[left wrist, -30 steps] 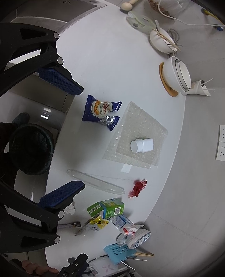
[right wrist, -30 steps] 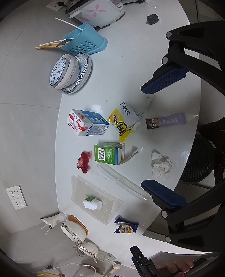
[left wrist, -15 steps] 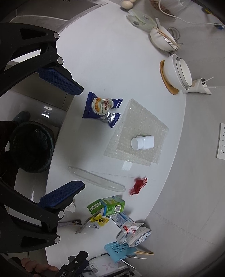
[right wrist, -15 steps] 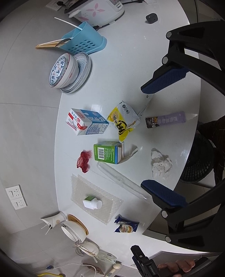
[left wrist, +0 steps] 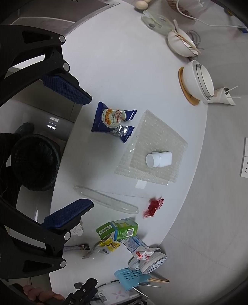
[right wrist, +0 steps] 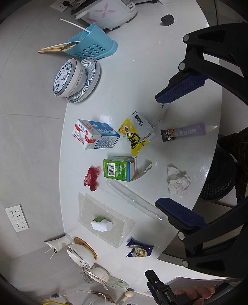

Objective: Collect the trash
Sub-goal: 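Grasp the blue cookie bag with the left tool while the right tool grasps the clear tube case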

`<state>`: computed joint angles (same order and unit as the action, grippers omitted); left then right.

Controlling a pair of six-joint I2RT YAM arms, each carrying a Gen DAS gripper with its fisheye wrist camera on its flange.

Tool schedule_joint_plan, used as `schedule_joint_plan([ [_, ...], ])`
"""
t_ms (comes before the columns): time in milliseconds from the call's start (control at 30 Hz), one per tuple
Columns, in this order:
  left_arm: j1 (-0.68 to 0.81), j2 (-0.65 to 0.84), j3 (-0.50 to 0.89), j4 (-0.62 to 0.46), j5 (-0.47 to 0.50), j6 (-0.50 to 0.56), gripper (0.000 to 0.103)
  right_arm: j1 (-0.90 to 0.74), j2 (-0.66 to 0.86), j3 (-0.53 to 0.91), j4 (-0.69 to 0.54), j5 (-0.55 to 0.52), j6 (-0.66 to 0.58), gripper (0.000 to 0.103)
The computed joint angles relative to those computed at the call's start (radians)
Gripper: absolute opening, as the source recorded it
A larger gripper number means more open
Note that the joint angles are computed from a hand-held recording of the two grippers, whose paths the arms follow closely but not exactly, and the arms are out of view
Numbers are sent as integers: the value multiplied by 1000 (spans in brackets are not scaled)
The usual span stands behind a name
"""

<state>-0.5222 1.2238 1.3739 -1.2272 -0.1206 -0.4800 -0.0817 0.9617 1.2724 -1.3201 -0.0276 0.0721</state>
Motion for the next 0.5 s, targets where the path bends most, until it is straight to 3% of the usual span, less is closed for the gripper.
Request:
schedule_joint_plan([
  [500, 263, 138, -119, 152, 74, 175, 95, 323, 273, 3, 170, 73, 226, 89],
])
